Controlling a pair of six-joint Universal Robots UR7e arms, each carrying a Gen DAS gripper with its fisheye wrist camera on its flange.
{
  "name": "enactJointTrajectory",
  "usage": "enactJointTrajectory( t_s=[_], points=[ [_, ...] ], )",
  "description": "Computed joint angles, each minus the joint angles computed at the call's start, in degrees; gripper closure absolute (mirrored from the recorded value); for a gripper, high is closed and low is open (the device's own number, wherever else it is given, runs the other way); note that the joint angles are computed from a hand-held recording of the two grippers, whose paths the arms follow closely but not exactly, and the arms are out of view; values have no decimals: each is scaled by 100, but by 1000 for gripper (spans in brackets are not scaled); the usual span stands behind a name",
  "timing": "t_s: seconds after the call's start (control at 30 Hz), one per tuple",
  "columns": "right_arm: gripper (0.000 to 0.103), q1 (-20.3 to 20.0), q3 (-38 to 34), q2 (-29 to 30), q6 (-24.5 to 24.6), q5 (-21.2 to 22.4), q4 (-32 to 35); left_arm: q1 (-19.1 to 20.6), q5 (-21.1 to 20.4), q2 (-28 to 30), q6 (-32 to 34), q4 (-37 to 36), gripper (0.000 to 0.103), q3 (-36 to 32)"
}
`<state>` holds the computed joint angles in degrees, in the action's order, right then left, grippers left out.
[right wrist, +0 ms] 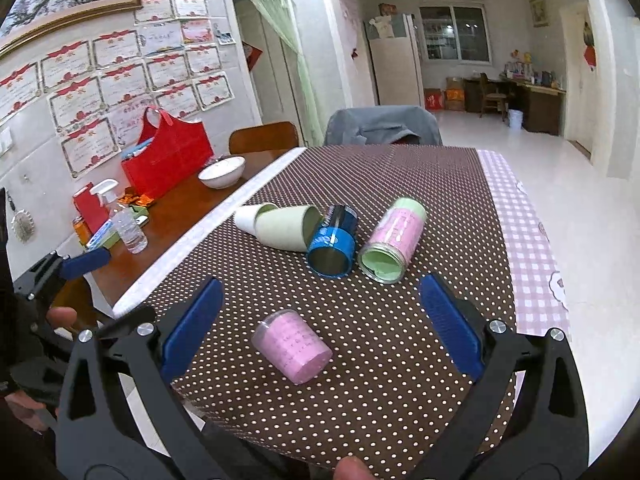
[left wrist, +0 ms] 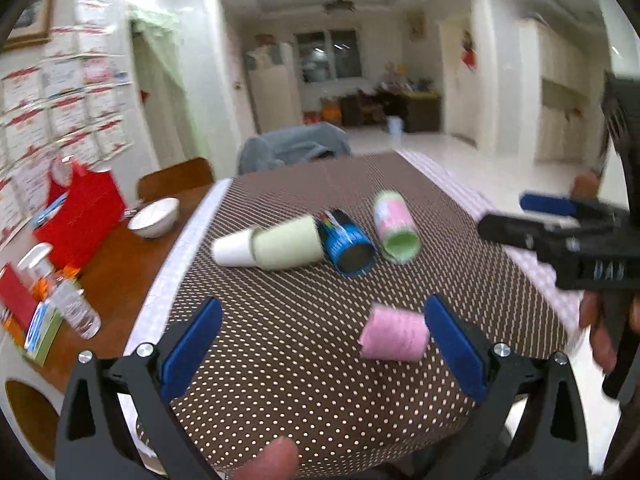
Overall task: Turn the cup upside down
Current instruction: 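Tilt the left gripper down over the pink cup and close on it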
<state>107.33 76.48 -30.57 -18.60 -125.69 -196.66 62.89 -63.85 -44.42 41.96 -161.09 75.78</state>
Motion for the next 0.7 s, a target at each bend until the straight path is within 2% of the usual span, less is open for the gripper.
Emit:
enactJointTrajectory(
  t_s=[0.27,0.37,0.47,0.53,0.7],
  points=[
    [6,-224,-233,69,408,-222,685,118,-5,519,849,1153,4,-763],
    [6,-313,-256,46,570,-285,886,140,21,780,1519,1722,4,-1152],
    [6,-420,-236,-10,749,-352,991,125,172,1019,2661,2131,4,-1393],
    [6,-494,-226,-47,891,-371,1082,125,190,1154,3154,2526,4,-1596],
    [6,-655,-275,-92,1235,-422,1289,126,321,1719,3663,3737,4,-2612]
  ],
)
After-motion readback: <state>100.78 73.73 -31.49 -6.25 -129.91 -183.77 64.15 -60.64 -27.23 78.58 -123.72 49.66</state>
